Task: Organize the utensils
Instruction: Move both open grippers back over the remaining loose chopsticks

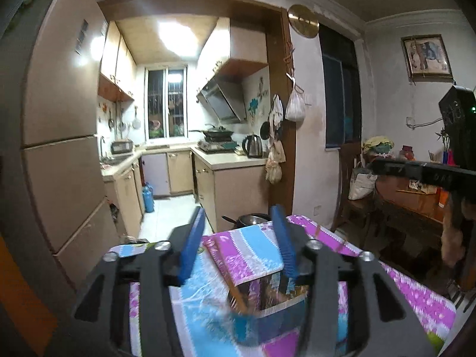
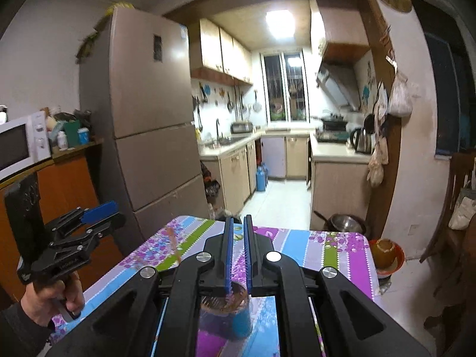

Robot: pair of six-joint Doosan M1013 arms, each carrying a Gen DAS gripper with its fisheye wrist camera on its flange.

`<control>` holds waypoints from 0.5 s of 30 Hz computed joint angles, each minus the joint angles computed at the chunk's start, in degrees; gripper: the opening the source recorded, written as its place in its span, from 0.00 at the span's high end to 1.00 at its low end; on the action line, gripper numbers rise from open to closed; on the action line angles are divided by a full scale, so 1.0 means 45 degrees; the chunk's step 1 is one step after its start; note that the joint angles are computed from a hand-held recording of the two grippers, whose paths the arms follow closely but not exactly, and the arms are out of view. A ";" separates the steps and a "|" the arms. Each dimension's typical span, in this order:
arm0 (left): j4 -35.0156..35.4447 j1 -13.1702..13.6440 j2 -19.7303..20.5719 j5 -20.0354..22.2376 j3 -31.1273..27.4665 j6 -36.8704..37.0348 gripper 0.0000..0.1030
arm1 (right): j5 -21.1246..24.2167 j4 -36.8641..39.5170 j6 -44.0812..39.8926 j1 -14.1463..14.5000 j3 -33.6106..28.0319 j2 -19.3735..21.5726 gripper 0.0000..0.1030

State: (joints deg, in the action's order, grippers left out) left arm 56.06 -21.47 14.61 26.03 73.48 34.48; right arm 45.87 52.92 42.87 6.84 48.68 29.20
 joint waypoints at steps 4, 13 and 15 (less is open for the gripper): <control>0.2009 -0.0438 -0.1277 0.0269 0.2180 -0.2085 0.44 | -0.0879 0.2690 -0.3372 -0.0445 0.3992 -0.2013 0.82; 0.0473 -0.1137 -0.2768 0.0987 0.5922 -0.3497 0.41 | -0.1415 0.4030 -0.5770 -0.0511 1.0060 -0.4321 0.81; 0.0749 -0.1331 -0.2948 0.1048 0.6499 -0.4420 0.41 | -0.1670 0.4589 -0.6401 -0.0413 1.0953 -0.4702 0.81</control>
